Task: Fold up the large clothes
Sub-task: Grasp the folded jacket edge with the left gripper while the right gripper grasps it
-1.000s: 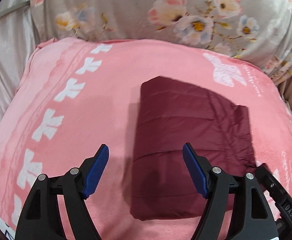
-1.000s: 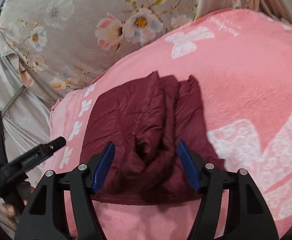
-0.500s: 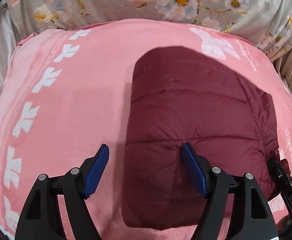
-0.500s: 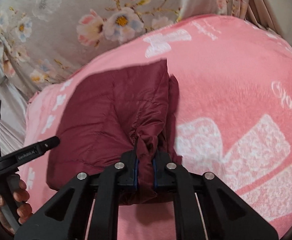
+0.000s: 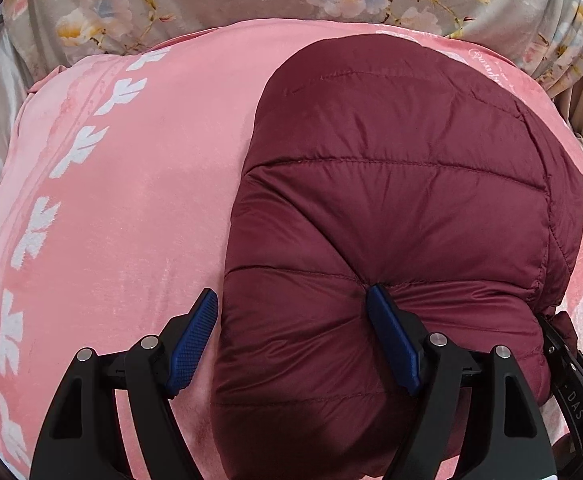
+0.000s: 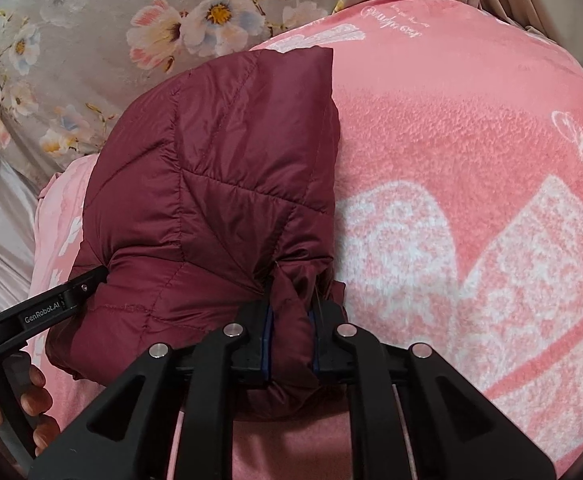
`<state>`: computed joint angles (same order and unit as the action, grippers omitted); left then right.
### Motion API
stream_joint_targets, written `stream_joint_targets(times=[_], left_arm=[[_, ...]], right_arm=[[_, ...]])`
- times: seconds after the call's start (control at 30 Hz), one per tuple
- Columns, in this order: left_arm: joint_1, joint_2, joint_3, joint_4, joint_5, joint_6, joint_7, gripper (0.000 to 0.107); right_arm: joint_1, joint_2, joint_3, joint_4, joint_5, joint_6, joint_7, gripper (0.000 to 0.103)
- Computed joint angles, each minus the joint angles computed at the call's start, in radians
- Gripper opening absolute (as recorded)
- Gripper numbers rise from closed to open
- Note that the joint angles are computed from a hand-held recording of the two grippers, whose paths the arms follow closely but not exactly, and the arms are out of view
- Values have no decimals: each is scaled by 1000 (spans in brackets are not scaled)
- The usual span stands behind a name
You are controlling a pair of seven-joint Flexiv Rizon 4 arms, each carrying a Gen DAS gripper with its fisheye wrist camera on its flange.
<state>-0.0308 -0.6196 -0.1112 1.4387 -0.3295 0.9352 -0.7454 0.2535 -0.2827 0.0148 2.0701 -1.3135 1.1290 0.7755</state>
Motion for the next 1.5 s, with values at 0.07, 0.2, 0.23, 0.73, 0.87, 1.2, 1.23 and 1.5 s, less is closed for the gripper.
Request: stream_joint_targets(times=[0.07, 0.2, 0.23, 0.73, 0.87, 1.2, 1.23, 1.5], left_arm=[[-2, -2, -1, 9, 1, 20, 2, 76], [-3, -4, -7, 29, 2, 66, 13, 76], [-3, -5, -8, 30, 2, 72, 15, 76], [31, -51, -34, -261, -92, -138, -42, 72], [-30, -150, -13, -459, -38, -170, -109, 72], [-146, -360, 39, -738, 117, -277, -205, 72], [-152, -367, 39, -730, 127, -262, -206, 73], [-165, -377, 25, -642, 143, -97, -215, 77]], right_arm=[[0, -2, -2, 0, -13, 1, 11, 11], [0, -3, -1, -1, -16, -5, 10, 11], [-1, -4, -1, -2, -16, -5, 10, 11], [-8, 157, 49, -40, 102, -214, -128, 30], [-26, 76, 27, -167, 163, -211, -266, 30], [0, -116, -45, -340, 391, -228, -525, 30], [0, -125, -52, -335, 405, -216, -530, 30], [1, -157, -129, -276, 355, -64, -428, 32]])
